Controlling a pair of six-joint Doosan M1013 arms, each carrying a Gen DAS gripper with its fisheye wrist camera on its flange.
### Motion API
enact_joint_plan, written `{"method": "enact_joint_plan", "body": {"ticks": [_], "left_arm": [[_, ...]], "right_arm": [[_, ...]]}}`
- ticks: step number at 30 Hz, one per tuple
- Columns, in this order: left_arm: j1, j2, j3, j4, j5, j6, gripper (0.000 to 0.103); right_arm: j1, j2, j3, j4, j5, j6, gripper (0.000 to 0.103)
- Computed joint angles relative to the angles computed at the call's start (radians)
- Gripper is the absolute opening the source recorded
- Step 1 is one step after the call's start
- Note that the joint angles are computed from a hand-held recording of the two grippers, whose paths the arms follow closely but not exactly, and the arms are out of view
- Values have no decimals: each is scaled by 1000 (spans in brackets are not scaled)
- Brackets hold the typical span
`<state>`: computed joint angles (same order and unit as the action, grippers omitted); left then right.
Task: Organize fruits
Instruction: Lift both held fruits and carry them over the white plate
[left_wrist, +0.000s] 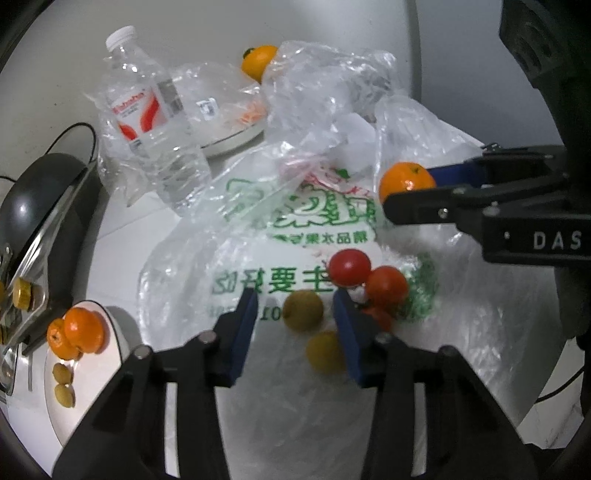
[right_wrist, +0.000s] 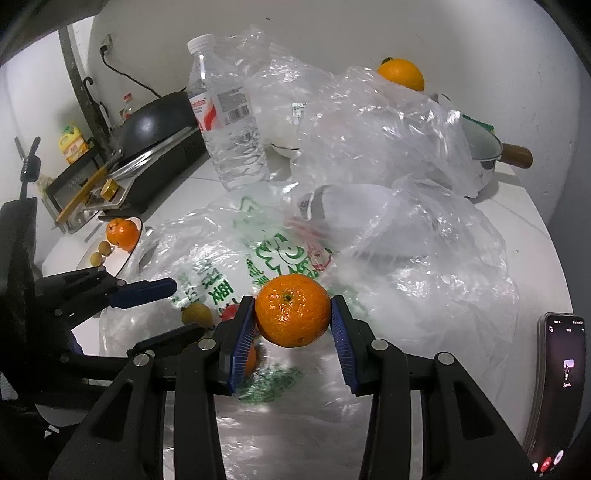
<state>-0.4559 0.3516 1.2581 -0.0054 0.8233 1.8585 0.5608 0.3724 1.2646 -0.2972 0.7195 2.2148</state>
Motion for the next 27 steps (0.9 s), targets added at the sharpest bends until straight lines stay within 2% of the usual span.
{"method": "enact_joint_plan", "body": {"ticks": [2, 4, 5, 16, 27], "left_arm": [[-2, 6, -5, 1, 11, -1, 39], [-4, 12, -12, 4, 22, -4, 27], [-5, 14, -15, 8, 26, -6, 26], [1, 18, -24, -41, 36, 26, 25], [15, -23, 8, -85, -19, 58, 25]], "right_arm": [[-4, -1, 4, 7, -4, -5, 43], [-8, -3, 9, 11, -9, -6, 43], [-9, -3, 10, 13, -11, -8, 43], [-10, -5, 14, 6, -18, -4, 43], [21, -7, -7, -64, 2, 37, 43]]}}
